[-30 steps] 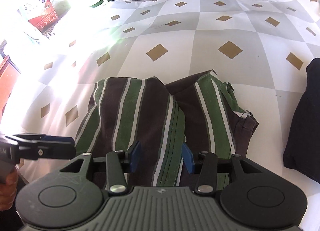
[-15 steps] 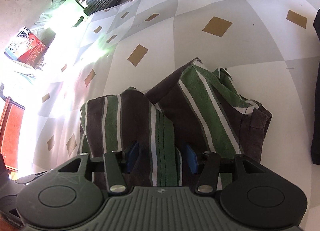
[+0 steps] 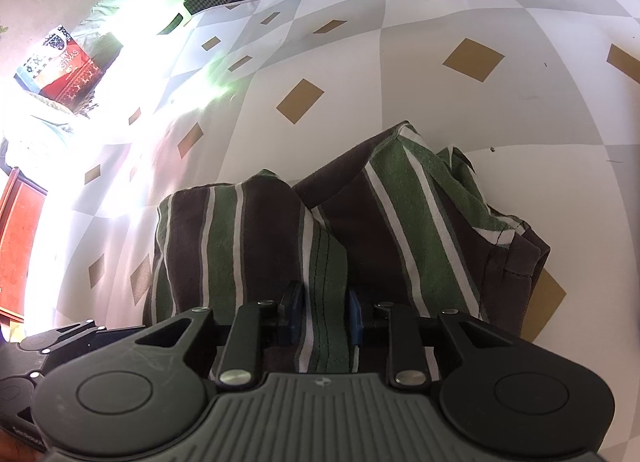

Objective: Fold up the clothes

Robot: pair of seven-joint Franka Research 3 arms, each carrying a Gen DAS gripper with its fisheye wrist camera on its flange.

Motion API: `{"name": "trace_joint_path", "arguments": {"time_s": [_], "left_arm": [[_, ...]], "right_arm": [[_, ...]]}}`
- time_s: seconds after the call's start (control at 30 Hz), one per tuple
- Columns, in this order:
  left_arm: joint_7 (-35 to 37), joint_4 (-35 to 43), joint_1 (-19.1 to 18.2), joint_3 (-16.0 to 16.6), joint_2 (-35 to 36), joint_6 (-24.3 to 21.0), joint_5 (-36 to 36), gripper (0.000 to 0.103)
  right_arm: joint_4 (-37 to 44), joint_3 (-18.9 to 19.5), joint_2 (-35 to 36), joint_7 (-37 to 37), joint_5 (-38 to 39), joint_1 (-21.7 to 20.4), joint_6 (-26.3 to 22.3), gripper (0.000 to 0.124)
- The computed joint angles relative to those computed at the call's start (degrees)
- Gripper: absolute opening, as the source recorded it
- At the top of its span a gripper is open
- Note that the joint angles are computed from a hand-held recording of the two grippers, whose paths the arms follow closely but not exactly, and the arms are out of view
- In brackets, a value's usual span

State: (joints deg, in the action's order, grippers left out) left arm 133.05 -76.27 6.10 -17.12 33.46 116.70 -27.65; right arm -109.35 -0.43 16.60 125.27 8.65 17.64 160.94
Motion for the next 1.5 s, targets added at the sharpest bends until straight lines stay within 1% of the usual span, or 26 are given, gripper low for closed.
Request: {"name": "trace_joint_path", "arguments": {"time_s": [0.03, 0.1, 0.17, 0.23, 0.27, 0.3, 0.33, 0.4, 0.47, 0.53, 0.6, 0.63, 0.7, 0.77, 1.0, 1.1, 1.23, 1.3, 1.4, 1.5], "left_arm": [[-0.27, -0.15, -0.33, 0.39, -0.1, 0.97, 0.64, 0.096], [-0.17, -1.07, -1.0, 1.03, -0.64, 3.95, 2.32, 0.096], [-0.11, -2.93, -2.0, 1.92, -1.57, 9.32, 4.88, 0.096], [-2.45, -3.48, -3.03, 3.1, -1.53, 13.77, 7.87, 0.096], [-4.31, -3.21, -3.47, 3.71, -1.16, 15.44, 9.43, 0.096], [-6.63, -2.27, -3.75, 4.24, -0.38, 16.19, 10.78, 0.096], [-8.72, -1.11, -3.59, 4.34, 0.45, 16.12, 11.47, 0.096], [-12.68, 2.26, -2.51, 3.91, 2.53, 14.35, 11.33, 0.096], [-13.2, 3.6, -0.77, 2.27, 3.21, 12.88, 9.87, 0.096], [-11.37, 2.53, 0.12, 1.11, 2.51, 13.95, 9.24, 0.096], [-8.11, 0.39, 0.65, 0.04, 1.28, 15.92, 8.76, 0.096], [-6.61, -0.39, 0.91, -0.51, 0.73, 16.02, 8.3, 0.096], [-5.19, -0.87, 1.08, -1.01, 0.22, 14.81, 7.36, 0.096], [-4.13, -1.36, 1.09, -1.15, -0.23, 13.93, 6.48, 0.096], [0.12, -4.22, 0.94, -0.98, -2.22, 13.37, 4.18, 0.096], [0.3, -4.33, 0.56, -0.36, -2.29, 13.15, 4.09, 0.096], [-0.61, -3.67, 0.29, 0.28, -1.79, 12.58, 4.25, 0.096], [-1.17, -2.92, 0.21, 0.43, -1.28, 11.82, 4.49, 0.096], [-2.02, -1.77, 0.23, 0.46, -0.51, 9.98, 4.65, 0.096], [-2.13, -1.72, -0.15, 0.66, -0.31, 9.72, 5.55, 0.096]], "right_arm": [[0.55, 0.31, 0.37, -0.44, 0.33, -0.13, -0.24, 0.021], [2.03, 0.95, 1.38, -1.43, 1.02, -0.18, -0.92, 0.021], [3.91, 2.18, 2.75, -3.64, 2.61, -0.56, -1.28, 0.021], [5.68, 3.2, 4.04, -5.78, 4.36, -0.83, -1.56, 0.021], [6.39, 3.94, 4.64, -7.04, 5.86, -1.21, -1.43, 0.021], [7.13, 4.65, 5.25, -8.3, 7.36, -1.57, -1.31, 0.021], [7.88, 5.31, 5.86, -9.55, 8.86, -1.89, -1.22, 0.021], [9.17, 5.73, 6.92, -10.64, 11.01, -1.93, -0.89, 0.023], [10.1, 4.31, 7.48, -9.6, 10.32, -0.72, -1.35, 0.023], [10.71, 3.39, 7.89, -8.65, 9.8, -0.04, -1.59, 0.023], [11.07, 3.01, 8.2, -7.78, 9.8, 0.13, -1.71, 0.03], [10.99, 3.16, 8.24, -7.58, 10.27, -0.03, -1.4, 0.031], [11.03, 3.13, 8.3, -7.17, 10.58, -0.09, -1.22, 0.031], [11.26, 2.6, 8.3, -6.58, 9.84, 0.27, -1.38, 0.033], [11.77, 1.0, 8.01, -4.69, 6.1, 1.2, -2.62, 0.037], [11.11, 0.78, 7.24, -4.29, 5.28, 1.07, -2.6, 0.04], [9.28, 3.31, 6.1, -6.07, 9.63, -1.44, -3.67, 0.04], [8.2, 4.55, 5.53, -8.24, 11.99, -2.47, -3.16, 0.04], [7.21, 6.34, 4.9, -11.51, 16.65, -4.06, -3.2, 0.04], [6.58, 8.18, 4.52, -14.5, 22.77, -5.78, -3.71, 0.041]]}}
